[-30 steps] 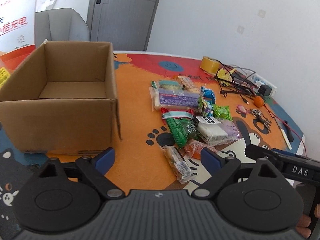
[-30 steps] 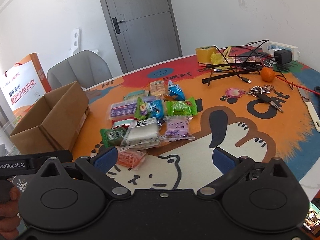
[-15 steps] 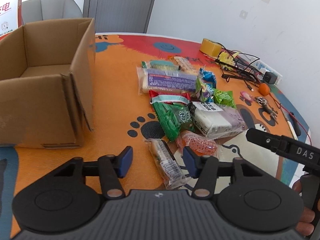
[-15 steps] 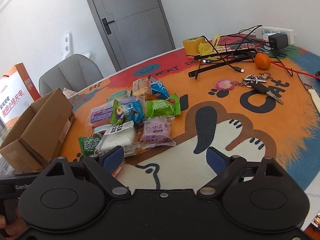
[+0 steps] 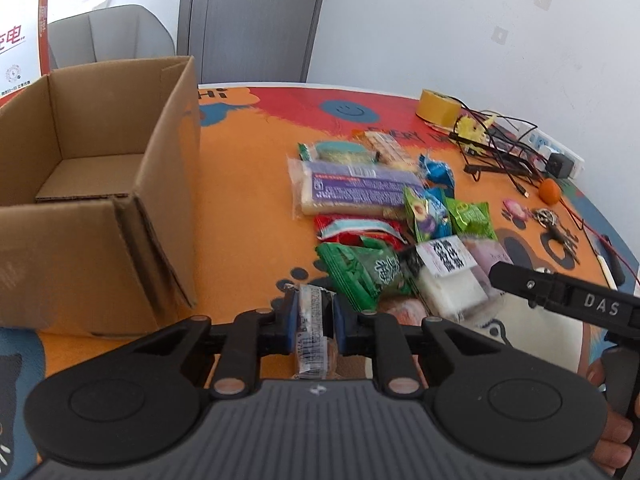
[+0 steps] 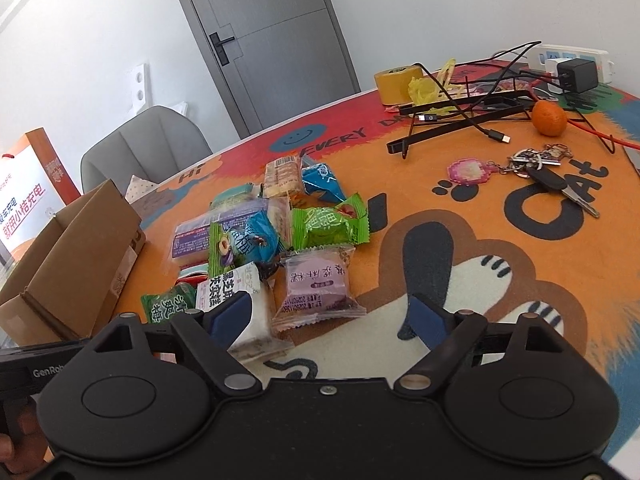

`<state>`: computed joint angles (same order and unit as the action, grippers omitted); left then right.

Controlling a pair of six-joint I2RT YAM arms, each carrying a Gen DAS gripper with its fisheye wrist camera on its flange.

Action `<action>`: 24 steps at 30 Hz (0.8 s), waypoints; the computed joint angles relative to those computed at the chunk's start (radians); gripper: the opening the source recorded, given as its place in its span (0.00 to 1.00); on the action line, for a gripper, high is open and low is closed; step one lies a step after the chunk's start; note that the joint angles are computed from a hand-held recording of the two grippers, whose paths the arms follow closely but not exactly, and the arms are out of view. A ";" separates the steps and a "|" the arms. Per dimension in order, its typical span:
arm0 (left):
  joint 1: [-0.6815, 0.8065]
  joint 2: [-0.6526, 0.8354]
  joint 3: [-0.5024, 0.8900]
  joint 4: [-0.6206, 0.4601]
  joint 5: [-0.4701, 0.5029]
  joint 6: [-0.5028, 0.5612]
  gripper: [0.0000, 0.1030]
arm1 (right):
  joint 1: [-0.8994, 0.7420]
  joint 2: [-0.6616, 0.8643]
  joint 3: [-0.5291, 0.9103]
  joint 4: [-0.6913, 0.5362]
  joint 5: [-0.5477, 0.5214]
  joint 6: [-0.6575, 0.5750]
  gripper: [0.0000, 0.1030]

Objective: Organize snacks
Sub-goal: 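Grasp the clear wrapped snack stick with the left tool while the right tool grasps the purple packet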

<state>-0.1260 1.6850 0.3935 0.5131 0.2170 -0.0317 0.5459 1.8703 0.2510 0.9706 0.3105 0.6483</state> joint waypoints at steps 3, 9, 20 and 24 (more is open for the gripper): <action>0.004 0.001 0.012 -0.012 0.004 -0.006 0.17 | -0.010 0.013 0.027 -0.018 -0.013 -0.012 0.82; 0.016 0.000 0.019 -0.011 0.023 -0.006 0.17 | -0.021 0.028 0.075 -0.057 -0.005 -0.018 0.72; 0.062 -0.086 -0.045 0.008 0.098 -0.001 0.17 | 0.062 -0.005 0.028 -0.073 0.085 0.002 0.42; 0.070 -0.152 -0.083 0.002 0.108 -0.001 0.17 | 0.103 -0.056 -0.021 -0.065 0.128 0.044 0.41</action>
